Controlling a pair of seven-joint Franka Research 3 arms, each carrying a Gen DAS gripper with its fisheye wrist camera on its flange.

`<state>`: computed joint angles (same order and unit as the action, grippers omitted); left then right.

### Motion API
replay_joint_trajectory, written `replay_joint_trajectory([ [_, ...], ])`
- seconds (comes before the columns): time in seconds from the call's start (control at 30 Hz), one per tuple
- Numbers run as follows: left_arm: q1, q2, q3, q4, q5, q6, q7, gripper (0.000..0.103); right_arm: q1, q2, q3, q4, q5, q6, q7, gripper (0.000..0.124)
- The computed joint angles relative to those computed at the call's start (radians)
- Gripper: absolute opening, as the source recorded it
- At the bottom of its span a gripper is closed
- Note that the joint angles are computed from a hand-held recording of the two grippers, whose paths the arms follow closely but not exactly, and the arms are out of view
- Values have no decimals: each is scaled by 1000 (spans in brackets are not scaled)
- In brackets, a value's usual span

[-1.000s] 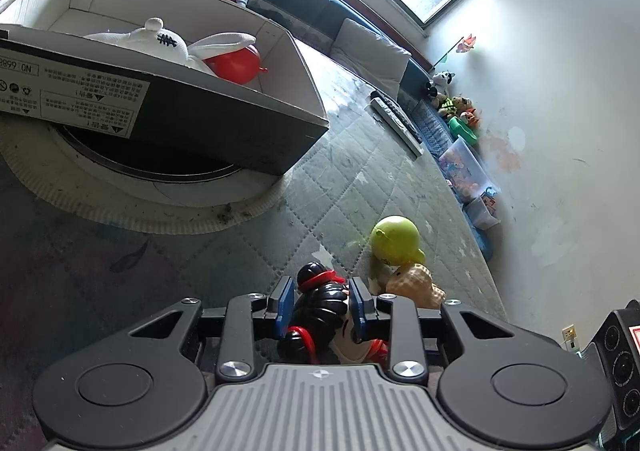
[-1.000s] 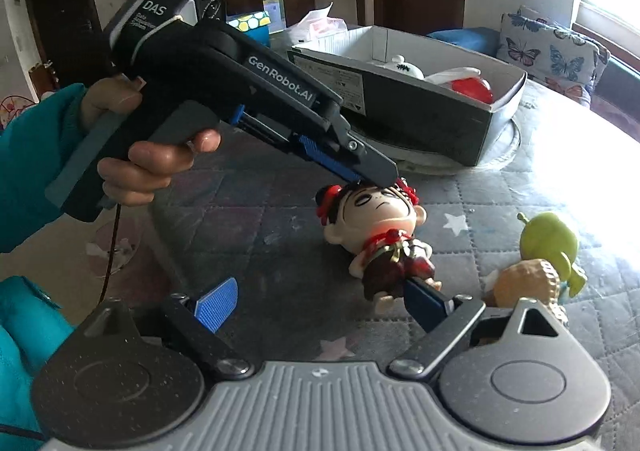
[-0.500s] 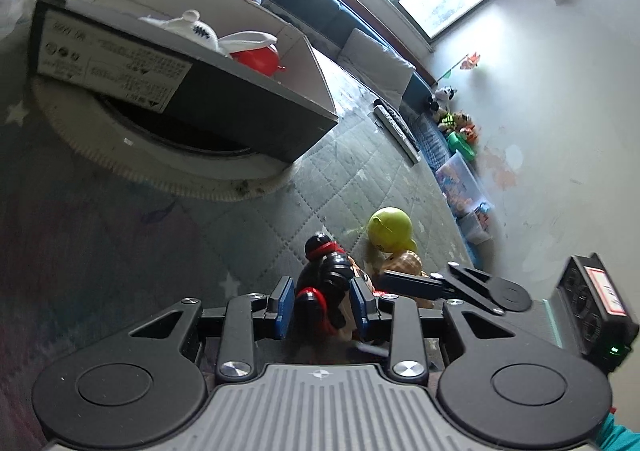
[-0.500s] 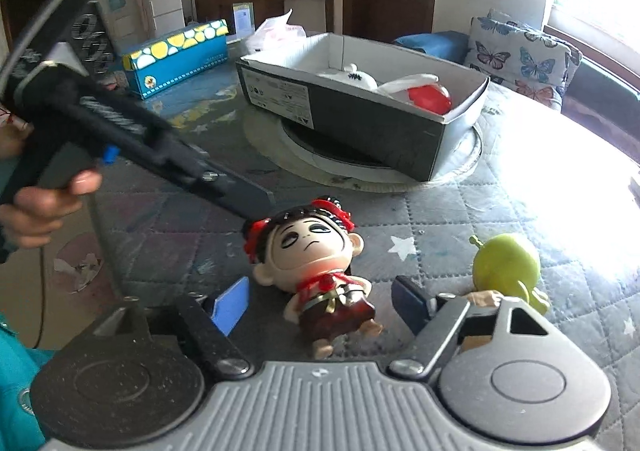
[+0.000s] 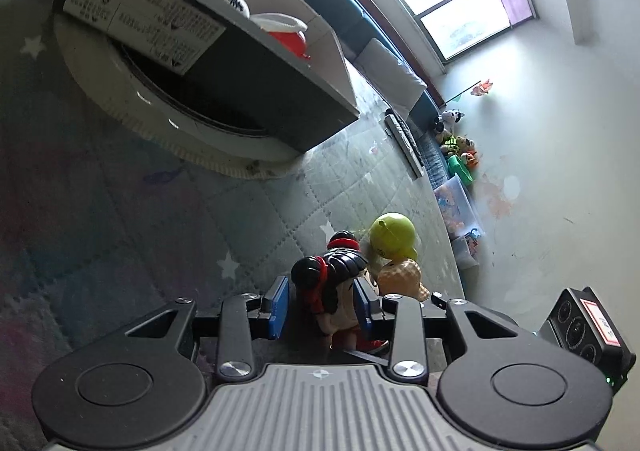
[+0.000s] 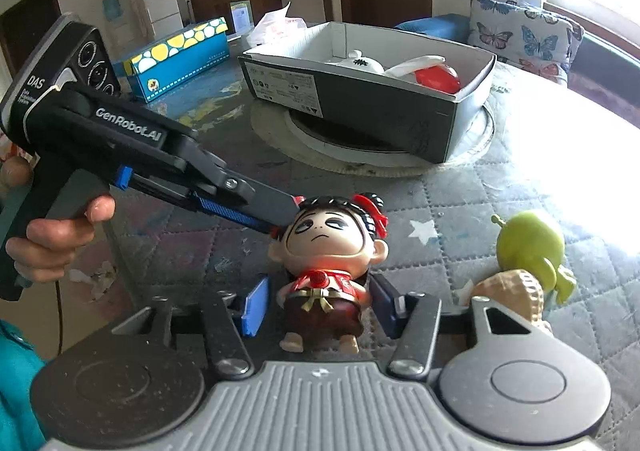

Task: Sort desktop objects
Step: 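Lift the boy figurine with the left gripper toward the box, then lower the boy figurine into the box and open the left gripper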

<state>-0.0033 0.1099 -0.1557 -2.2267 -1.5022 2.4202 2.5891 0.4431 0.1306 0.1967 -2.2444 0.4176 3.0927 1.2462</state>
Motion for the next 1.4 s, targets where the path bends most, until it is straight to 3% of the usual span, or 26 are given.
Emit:
replay_joint_trajectory([
  [0.4,-5,18,-9,14,-41,-12,2,40,12,36,-24,36,-7,-7,119,56],
  [0.7,-6,1,-6,-1,-71,-23,66,41,66,27,-82,11,-134,29,267,52],
  [0.83,-6,-24,2,-10,-104,-34,110,40,50,13,-65,3,-145,62,274,52],
  [0.97,-9,-42,9,10,-121,-21,143,40,76,17,-104,33,-209,76,305,52],
  [1.17,-2,-19,19,105,-149,-11,180,40,122,76,-182,164,-310,86,341,52],
  [1.3,7,39,16,210,-146,20,187,42,102,155,-180,298,-321,67,306,52],
  [1.4,21,117,6,315,-102,37,123,42,68,247,-160,444,-311,11,265,52],
])
